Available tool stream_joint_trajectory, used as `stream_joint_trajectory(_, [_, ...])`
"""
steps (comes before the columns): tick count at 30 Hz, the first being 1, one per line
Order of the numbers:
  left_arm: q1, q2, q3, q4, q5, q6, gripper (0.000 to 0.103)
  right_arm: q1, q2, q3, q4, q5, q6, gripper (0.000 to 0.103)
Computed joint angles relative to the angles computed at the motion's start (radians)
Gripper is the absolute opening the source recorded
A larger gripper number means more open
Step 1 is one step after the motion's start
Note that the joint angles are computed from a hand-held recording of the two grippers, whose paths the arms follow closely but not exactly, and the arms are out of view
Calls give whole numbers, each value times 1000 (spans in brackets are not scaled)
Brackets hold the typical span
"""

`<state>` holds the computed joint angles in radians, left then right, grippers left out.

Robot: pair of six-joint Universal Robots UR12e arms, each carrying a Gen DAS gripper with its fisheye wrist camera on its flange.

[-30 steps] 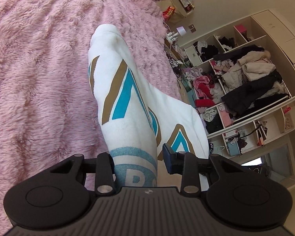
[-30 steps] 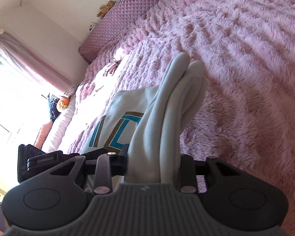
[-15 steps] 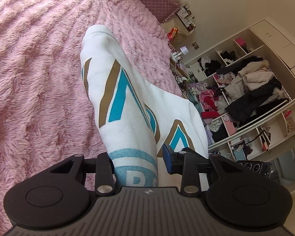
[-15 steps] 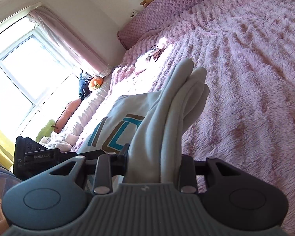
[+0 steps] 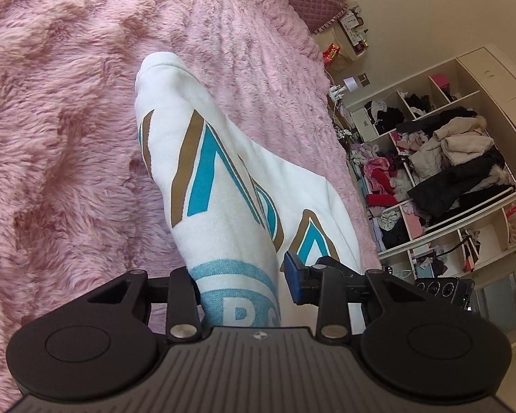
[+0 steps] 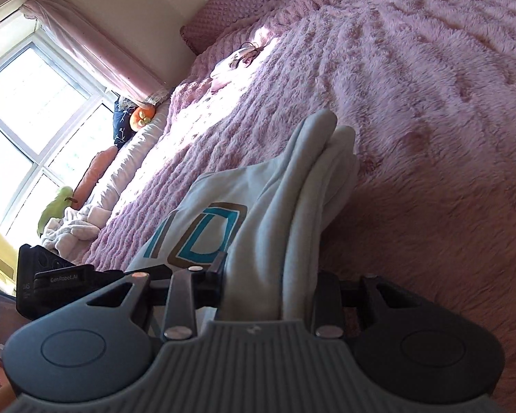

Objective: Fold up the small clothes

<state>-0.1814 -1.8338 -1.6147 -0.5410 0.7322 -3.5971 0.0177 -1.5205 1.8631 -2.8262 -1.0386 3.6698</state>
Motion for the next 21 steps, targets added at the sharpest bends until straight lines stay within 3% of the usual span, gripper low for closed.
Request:
stream_joint_trajectory(5, [5, -10, -20, -28, 12, 37, 37, -19, 16, 31, 1, 23, -16, 30])
stream_joint_trajectory(8, [18, -5, -29, -43, 10, 37, 47, -40, 22, 42, 5, 63, -10, 45])
stream_joint_trajectory(10, [28, 11, -26, -92, 24, 72, 55, -56, 18, 47, 20, 84, -22, 48])
stream_joint_trajectory(14, [30, 57, -5, -142, 149, 181, 55, -63, -10, 23, 69, 32, -161, 52])
stream_joint_trajectory(16, [20, 66, 11, -97, 217, 217, 55, -53, -11, -1, 63, -18, -262, 52])
stream_joint_trajectory(18, [11, 52, 36, -49, 218, 223, 55, -38, 5, -28, 12, -66, -325, 52])
stream_joint_trajectory(21, [-18, 10, 87, -9, 224, 211, 55, -27, 51, -75, -46, -39, -357, 52])
